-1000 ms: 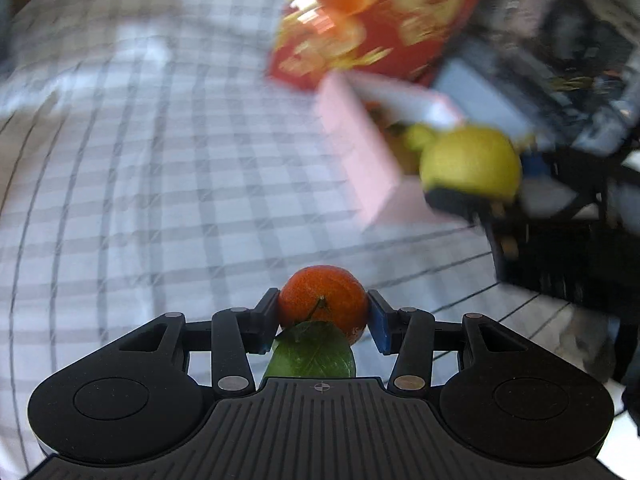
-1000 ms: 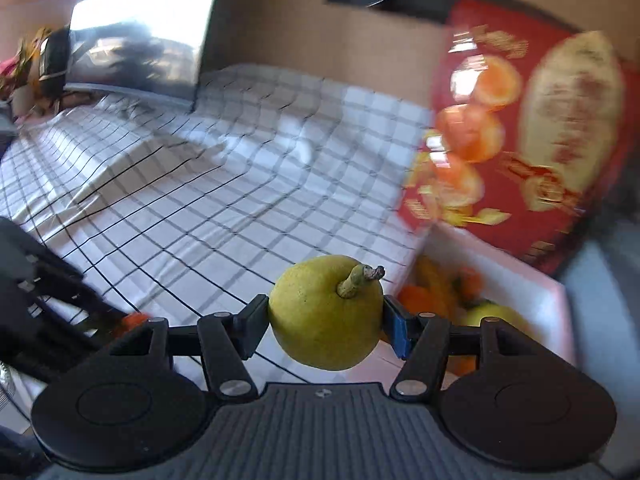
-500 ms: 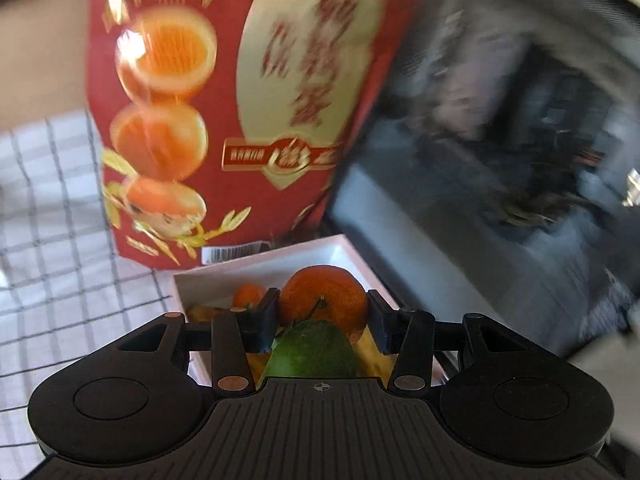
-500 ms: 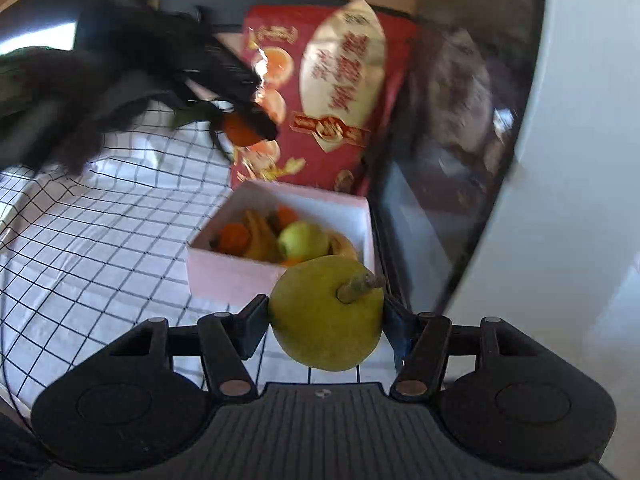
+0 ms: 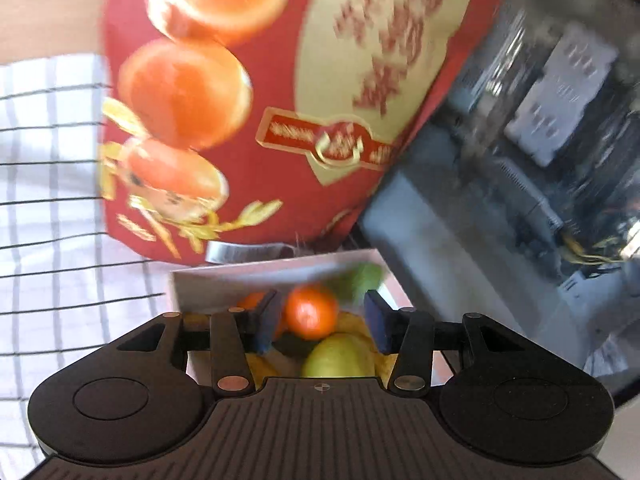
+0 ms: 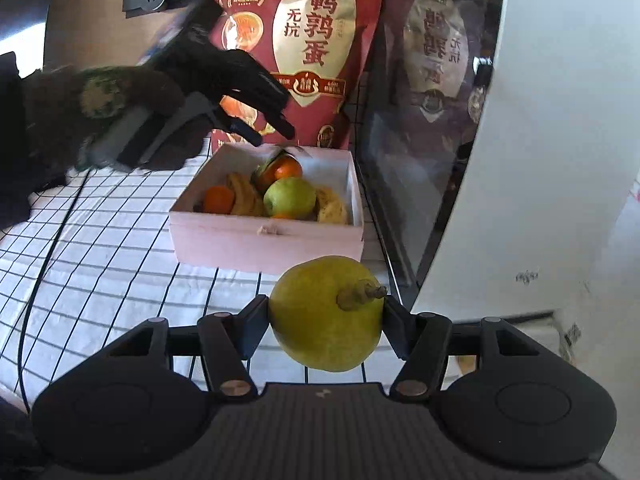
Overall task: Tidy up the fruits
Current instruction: 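Lower the leafy tangerine into the pink box and open the left gripper, then lower the pear into the pink box and open the right gripper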
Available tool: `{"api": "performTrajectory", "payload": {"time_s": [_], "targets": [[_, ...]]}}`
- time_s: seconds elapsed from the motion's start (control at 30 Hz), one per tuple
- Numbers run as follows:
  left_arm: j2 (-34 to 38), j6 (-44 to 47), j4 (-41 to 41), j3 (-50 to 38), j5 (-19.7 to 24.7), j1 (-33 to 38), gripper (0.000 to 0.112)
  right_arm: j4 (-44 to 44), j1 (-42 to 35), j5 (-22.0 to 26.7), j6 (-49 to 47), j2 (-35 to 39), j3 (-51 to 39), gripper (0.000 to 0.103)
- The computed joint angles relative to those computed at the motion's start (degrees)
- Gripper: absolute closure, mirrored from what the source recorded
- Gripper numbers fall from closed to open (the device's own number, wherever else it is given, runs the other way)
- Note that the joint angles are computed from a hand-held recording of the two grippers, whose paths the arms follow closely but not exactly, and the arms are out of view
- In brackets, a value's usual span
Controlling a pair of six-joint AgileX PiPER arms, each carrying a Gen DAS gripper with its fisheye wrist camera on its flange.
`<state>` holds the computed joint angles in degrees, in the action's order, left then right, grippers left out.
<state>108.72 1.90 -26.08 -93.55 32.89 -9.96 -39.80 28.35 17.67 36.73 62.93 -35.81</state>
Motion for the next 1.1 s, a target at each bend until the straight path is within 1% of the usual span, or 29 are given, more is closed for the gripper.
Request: {"api": "performTrajectory", "payload": {"time_s": [0.07, 0.13, 0.2, 0.23, 0.3, 0.37, 0.4, 0.47, 0.6, 0.73, 0.8, 0.83, 0.93, 1.07, 1.1], "targets": [[-6.6, 4.6, -3.6, 9.7, -4.3, 0.9, 0.062, 2.6, -0.7, -1.6, -4.0, 1.7, -2.6, 0.043], [-12.7, 10.5, -8.8, 18.8, -6.6, 2.1, 0.062, 6.3, -1.6, -3.1, -9.1, 5.0, -6.9, 0.043], [-17.7, 14.8, -12.8, 26.4, -8.1, 2.9, 0.062, 13.5, -2.9, -4.4, -16.9, 9.4, -12.4, 0.043], [-19.7, 15.6, -13.6, 29.4, -8.5, 3.1, 0.062, 19.0, -3.7, -4.7, -22.3, 12.4, -16.0, 0.043], [-24.4, 17.0, -15.3, 36.5, -9.3, 3.7, 0.062, 26.3, -4.6, -3.2, -29.3, 18.9, -24.0, 0.043], [-28.1, 19.0, -17.4, 42.2, -9.1, 4.6, 0.062, 29.6, -5.3, 0.3, -31.4, 26.8, -33.7, 0.043], [-29.6, 19.9, -18.3, 44.6, -8.6, 5.1, 0.062, 28.5, -5.2, 2.1, -29.8, 30.6, -38.3, 0.043], [-31.9, 20.4, -18.4, 48.4, -7.9, 6.1, 0.062, 21.8, -4.1, 6.2, -24.1, 37.8, -46.7, 0.043], [-35.1, 22.0, -19.7, 53.1, -7.1, 9.2, 0.062, 12.6, -2.5, 10.6, -17.7, 50.3, -59.5, 0.043], [-38.6, 22.6, -18.8, 55.8, -5.2, 14.3, 0.062, 9.3, -2.0, 15.9, -17.1, 59.3, -69.5, 0.043], [-39.2, 22.4, -18.4, 56.2, -4.6, 16.5, 0.062, 8.9, -2.1, 17.2, -17.5, 61.6, -71.8, 0.043], [-39.4, 22.3, -18.3, 56.5, -4.5, 17.4, 0.062, 6.9, -2.0, 16.5, -15.9, 61.8, -71.3, 0.042], [-39.8, 22.9, -18.9, 57.2, -3.8, 19.2, 0.062, 7.1, -2.3, 15.6, -16.1, 61.6, -70.7, 0.042], [-38.8, 22.0, -17.7, 56.7, -4.9, 16.8, 0.062, 6.6, -2.5, 13.8, -15.3, 60.0, -68.0, 0.040], [-38.5, 21.0, -16.6, 56.5, -5.7, 15.5, 0.062, 4.8, -2.4, 12.0, -13.2, 58.3, -65.2, 0.040]]}}
